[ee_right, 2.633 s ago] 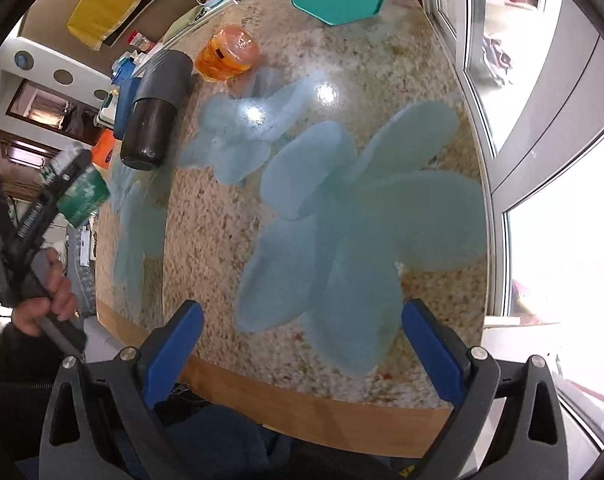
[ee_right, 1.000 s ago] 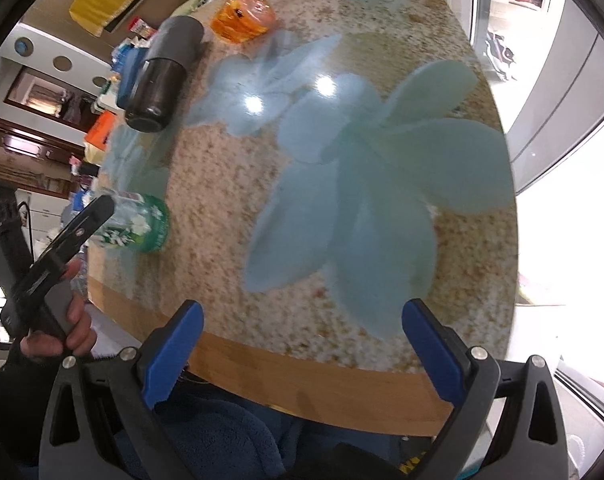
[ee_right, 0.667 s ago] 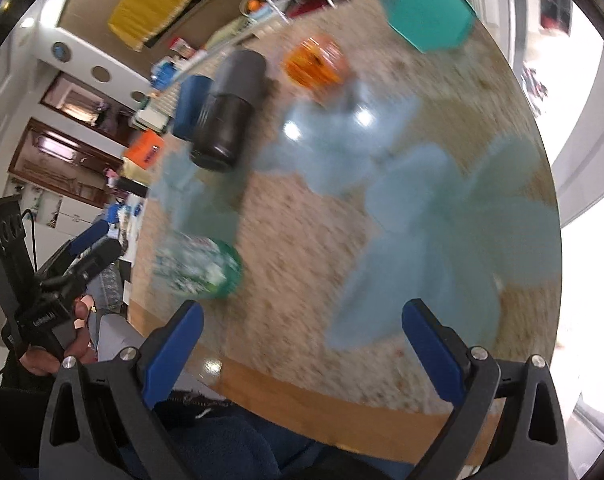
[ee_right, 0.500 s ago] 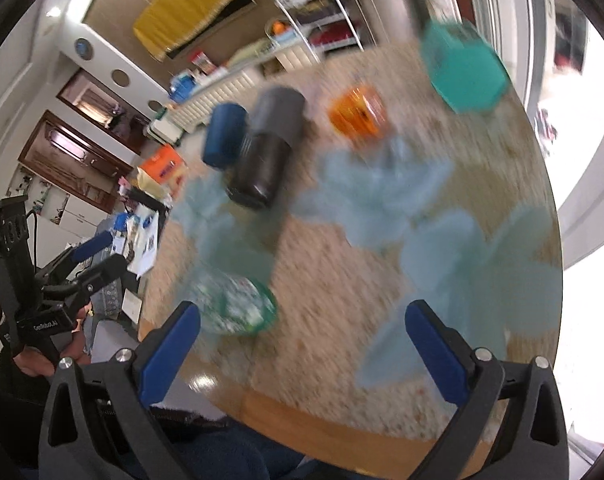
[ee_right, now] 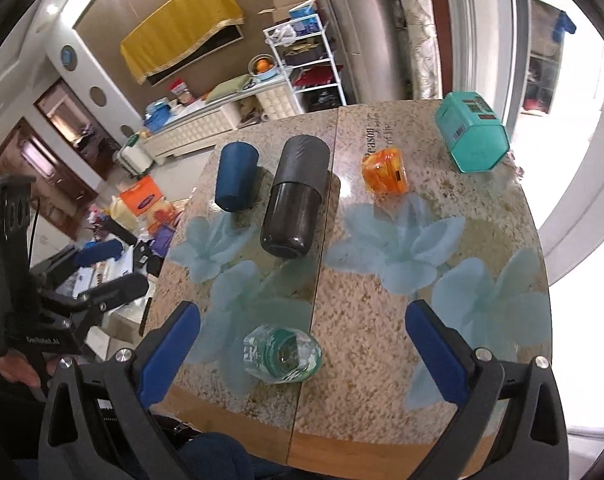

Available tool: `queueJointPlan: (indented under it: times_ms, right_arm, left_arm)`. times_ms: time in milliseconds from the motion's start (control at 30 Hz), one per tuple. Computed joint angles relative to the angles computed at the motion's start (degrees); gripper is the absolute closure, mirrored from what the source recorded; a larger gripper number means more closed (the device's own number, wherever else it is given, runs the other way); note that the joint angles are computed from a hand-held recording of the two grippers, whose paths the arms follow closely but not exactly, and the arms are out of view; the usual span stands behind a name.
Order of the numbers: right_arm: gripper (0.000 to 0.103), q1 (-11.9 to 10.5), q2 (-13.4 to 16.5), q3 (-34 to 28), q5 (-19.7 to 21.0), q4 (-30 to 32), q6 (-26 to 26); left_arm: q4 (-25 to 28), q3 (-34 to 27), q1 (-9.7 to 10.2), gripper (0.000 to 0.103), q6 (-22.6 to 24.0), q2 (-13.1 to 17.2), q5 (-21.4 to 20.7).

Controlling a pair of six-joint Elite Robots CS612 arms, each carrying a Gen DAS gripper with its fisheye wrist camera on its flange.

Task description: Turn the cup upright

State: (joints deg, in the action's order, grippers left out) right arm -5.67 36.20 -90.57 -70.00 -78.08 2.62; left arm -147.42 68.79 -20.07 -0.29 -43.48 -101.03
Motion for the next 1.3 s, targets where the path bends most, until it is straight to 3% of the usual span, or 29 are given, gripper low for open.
queueJointPlan:
  times_ms: [233,367,667,767,867,1300]
  right_arm:
    - [0.000,2.6,0.7,-1.2,-6.7,0.1,3.7]
    - [0.000,4.0,-0.1,-1.4,-11.1,1.7,2.9]
    - [0.000,5.0,-3.8,1.6,-16.4,4.0,2.1]
    - [0.000,5.1,-3.9,1.2,-16.8,1.8,1.0]
    - [0.000,5.3,-3.6,1.2,-17.6,0.0,1.1]
    - [0.000,5.0,-2.5,-0.2,-17.2,1.7,3.7]
  left_arm:
    - [2.6,-1.6,1.45,0.000,2.8,1.1,-4.3]
    - [4.7,-2.9,1.96,0.000,3.4,1.5,-6.4]
    - [8.1,-5.0,1.98,0.000,4.6,0.8,-5.4]
    - [5.4,-4.5,2.13,0.000,3.1,0.6,-5.2]
    - [6.5,-5.4,2.20,0.000,1.7,1.2,-5.2]
    - [6.8,-4.6,1.39,0.000,4.2,1.0,-5.9]
